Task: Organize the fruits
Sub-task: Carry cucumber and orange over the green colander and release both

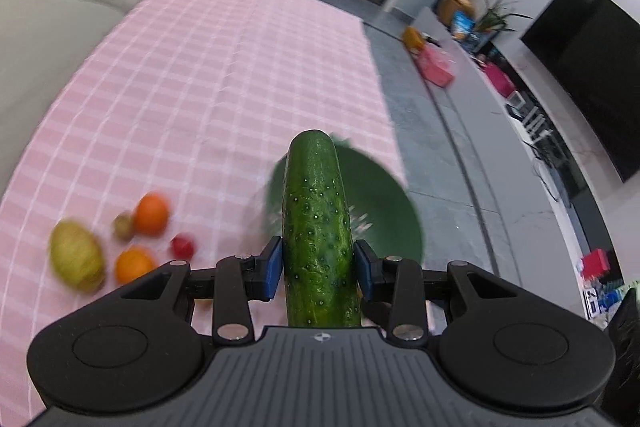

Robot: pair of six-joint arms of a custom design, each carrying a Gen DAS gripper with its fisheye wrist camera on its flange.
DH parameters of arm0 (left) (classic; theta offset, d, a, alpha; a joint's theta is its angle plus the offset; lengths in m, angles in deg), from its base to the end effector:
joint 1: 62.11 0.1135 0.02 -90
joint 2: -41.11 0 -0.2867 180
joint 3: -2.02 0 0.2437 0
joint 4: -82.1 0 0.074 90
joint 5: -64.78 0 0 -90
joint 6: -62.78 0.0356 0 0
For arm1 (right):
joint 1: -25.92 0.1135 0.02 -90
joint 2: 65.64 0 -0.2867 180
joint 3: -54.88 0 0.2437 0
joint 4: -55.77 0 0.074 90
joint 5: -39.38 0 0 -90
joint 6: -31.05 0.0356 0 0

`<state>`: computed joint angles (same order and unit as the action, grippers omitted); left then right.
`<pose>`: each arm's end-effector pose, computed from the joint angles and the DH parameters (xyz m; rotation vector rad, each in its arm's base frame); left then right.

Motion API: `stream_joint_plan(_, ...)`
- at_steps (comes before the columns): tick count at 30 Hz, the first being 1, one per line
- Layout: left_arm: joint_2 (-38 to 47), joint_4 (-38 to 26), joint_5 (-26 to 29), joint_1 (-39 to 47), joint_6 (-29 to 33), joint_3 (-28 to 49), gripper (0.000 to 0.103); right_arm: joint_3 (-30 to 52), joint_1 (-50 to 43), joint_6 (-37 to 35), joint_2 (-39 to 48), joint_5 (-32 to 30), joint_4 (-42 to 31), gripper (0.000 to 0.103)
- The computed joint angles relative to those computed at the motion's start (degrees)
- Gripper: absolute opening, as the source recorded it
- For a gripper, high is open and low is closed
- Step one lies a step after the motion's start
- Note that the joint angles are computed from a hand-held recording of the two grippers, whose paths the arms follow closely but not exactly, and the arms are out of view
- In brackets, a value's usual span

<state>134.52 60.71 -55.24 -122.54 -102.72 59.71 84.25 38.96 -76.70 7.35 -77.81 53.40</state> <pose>0.1595 -0.2450 0.1694 -0.5071 2.3736 -0.4186 0.1775 0.0578 0.1435 -0.8305 2.1662 0.5196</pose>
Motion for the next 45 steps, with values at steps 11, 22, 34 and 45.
stream_joint_plan(11, 12.3, 8.8, 15.0, 12.4, 15.6, 7.2, 0.042, 14.2, -1.9, -6.2, 21.6, 5.9, 1.7, 0.042)
stream_joint_plan(22, 21.0, 4.8, 25.0, 17.8, 19.8, 12.8, 0.042, 24.1, 1.3, -13.6, 35.5, 10.9, -2.1, 0.042)
stream_joint_plan(34, 26.4, -0.9, 28.5, 18.7, 23.5, 18.4, 0.042, 28.7, 2.4, -18.6, 40.2, 12.8, -8.4, 0.042)
stream_joint_plan(45, 25.9, -3.8, 27.6, 18.3, 26.7, 19.4, 0.048, 31.7, 5.2, -18.2, 40.5, 16.4, -14.4, 0.044)
